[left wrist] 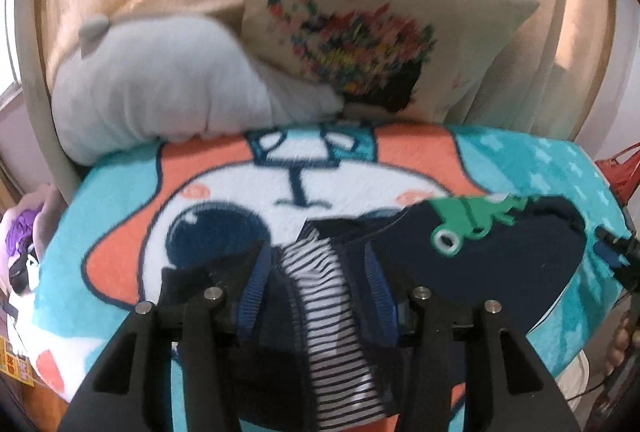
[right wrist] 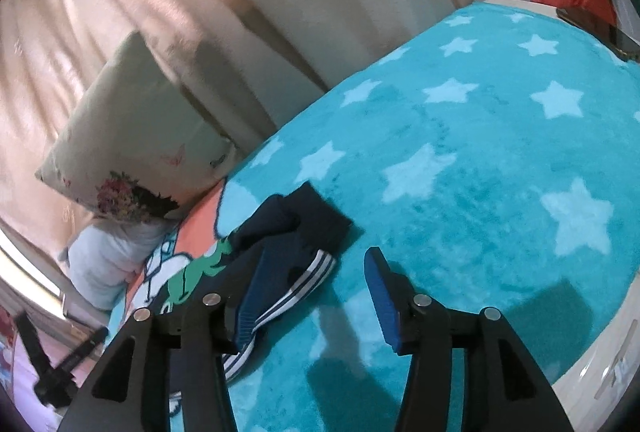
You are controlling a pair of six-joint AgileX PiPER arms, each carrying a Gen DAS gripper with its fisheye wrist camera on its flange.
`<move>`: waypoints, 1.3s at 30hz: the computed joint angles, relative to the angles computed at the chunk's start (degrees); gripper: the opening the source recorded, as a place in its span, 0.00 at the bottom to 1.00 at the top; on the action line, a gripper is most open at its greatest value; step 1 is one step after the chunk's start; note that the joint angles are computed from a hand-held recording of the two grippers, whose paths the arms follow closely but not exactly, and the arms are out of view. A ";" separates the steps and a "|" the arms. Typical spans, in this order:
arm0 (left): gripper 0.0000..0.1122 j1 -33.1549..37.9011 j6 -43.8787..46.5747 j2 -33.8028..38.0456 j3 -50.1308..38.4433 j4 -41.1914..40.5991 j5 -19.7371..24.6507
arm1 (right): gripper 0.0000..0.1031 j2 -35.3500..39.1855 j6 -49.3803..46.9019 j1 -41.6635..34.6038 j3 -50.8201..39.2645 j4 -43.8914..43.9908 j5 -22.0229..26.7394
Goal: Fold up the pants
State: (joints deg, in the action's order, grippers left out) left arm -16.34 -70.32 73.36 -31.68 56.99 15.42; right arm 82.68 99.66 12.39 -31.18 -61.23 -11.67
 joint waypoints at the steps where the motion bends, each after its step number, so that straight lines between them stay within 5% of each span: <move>1: 0.62 -1.58 -5.52 -0.73 -0.16 4.72 1.04 | 0.52 0.18 -1.51 0.29 0.16 1.35 -0.11; 3: 0.75 -4.08 -9.91 -2.42 -0.94 8.30 3.32 | 0.52 0.75 -3.71 0.30 0.60 3.32 -1.18; 5: 0.76 -3.60 -5.13 -2.14 -2.76 3.98 0.63 | 0.52 1.23 -4.69 -0.27 1.05 3.60 -2.89; 8: 0.76 -3.95 12.05 1.90 -8.36 -12.78 -3.04 | 0.53 0.66 -6.55 -0.04 1.53 3.97 -3.16; 14: 0.76 -9.50 46.42 15.79 -25.98 -44.98 0.13 | 0.58 1.06 -5.23 0.59 0.77 -0.07 -3.62; 20: 0.76 -9.98 74.37 37.66 -52.70 -73.38 17.10 | 0.59 4.00 -2.05 1.57 -1.59 -4.06 -1.85; 27: 0.76 -11.59 75.54 61.27 -83.83 -78.20 37.52 | 0.60 6.11 -4.66 1.94 -3.24 -2.90 -1.99; 33: 0.76 -13.11 74.27 71.66 -100.80 -77.68 49.26 | 0.60 9.02 -4.68 3.74 -6.44 -3.40 -1.52; 35: 0.63 -13.38 74.53 72.69 -103.32 -78.30 51.28 | 0.51 10.17 -11.33 4.61 -6.88 3.44 -1.34; 36: 0.28 -13.31 73.79 73.03 -104.16 -79.19 52.17 | 0.29 10.34 -13.44 4.66 -6.79 5.69 -1.53; 37: 0.10 -13.21 73.53 73.33 -104.64 -79.87 53.38 | 0.19 10.74 -13.26 4.45 -7.01 5.64 -2.23; 39: 0.10 -13.12 75.49 71.15 -101.15 -80.28 51.92 | 0.19 10.16 -14.70 4.17 -6.61 7.85 -3.02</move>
State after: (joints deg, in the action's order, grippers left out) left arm -29.45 5.18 144.51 -132.83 -23.29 67.34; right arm 92.84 84.96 16.56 -37.79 -53.38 -14.69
